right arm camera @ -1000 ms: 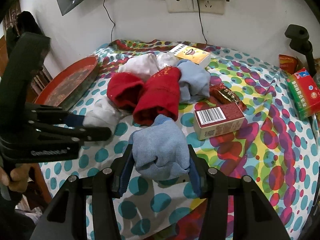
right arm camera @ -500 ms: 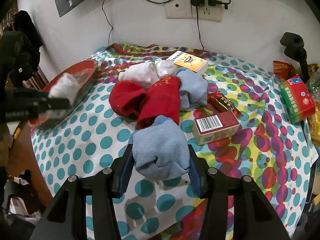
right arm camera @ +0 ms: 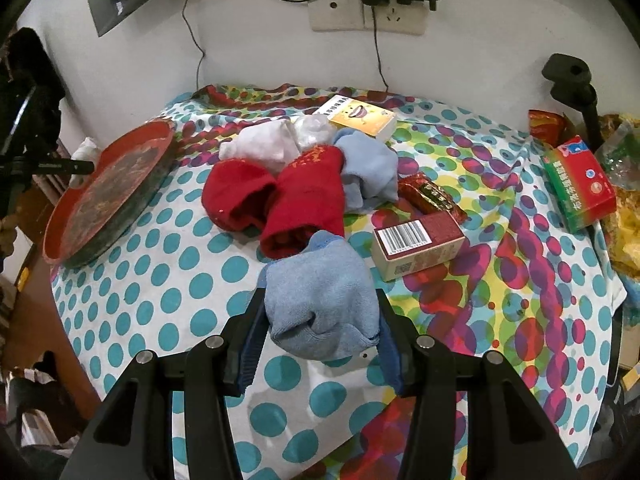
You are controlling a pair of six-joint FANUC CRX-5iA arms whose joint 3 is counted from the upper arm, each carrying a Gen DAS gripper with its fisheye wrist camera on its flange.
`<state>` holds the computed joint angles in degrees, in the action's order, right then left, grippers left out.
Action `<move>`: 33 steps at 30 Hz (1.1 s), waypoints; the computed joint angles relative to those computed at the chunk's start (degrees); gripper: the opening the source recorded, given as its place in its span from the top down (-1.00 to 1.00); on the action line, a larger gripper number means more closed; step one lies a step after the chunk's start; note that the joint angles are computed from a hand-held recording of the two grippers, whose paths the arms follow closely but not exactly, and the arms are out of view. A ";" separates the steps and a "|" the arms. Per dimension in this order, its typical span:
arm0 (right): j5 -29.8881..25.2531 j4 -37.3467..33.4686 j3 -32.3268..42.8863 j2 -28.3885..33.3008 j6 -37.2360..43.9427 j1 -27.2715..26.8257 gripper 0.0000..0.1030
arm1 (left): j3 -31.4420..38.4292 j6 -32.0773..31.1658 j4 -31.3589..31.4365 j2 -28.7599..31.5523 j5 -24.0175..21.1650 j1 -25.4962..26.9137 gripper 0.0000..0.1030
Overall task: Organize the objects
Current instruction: 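Carry the white sock to the red tray and open the left tool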
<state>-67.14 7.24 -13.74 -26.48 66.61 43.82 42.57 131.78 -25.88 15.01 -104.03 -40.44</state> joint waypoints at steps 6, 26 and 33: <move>-0.96 1.61 0.47 1.01 -1.84 0.47 0.08 | -8.48 -1.34 3.16 -4.00 2.70 7.16 0.31; -2.49 3.29 0.64 2.07 -4.27 1.89 0.06 | -17.70 -3.81 9.77 -8.34 5.36 17.65 0.12; -3.00 5.00 0.31 1.85 -5.71 3.92 0.06 | -16.49 -2.67 8.74 -8.84 4.57 16.57 0.03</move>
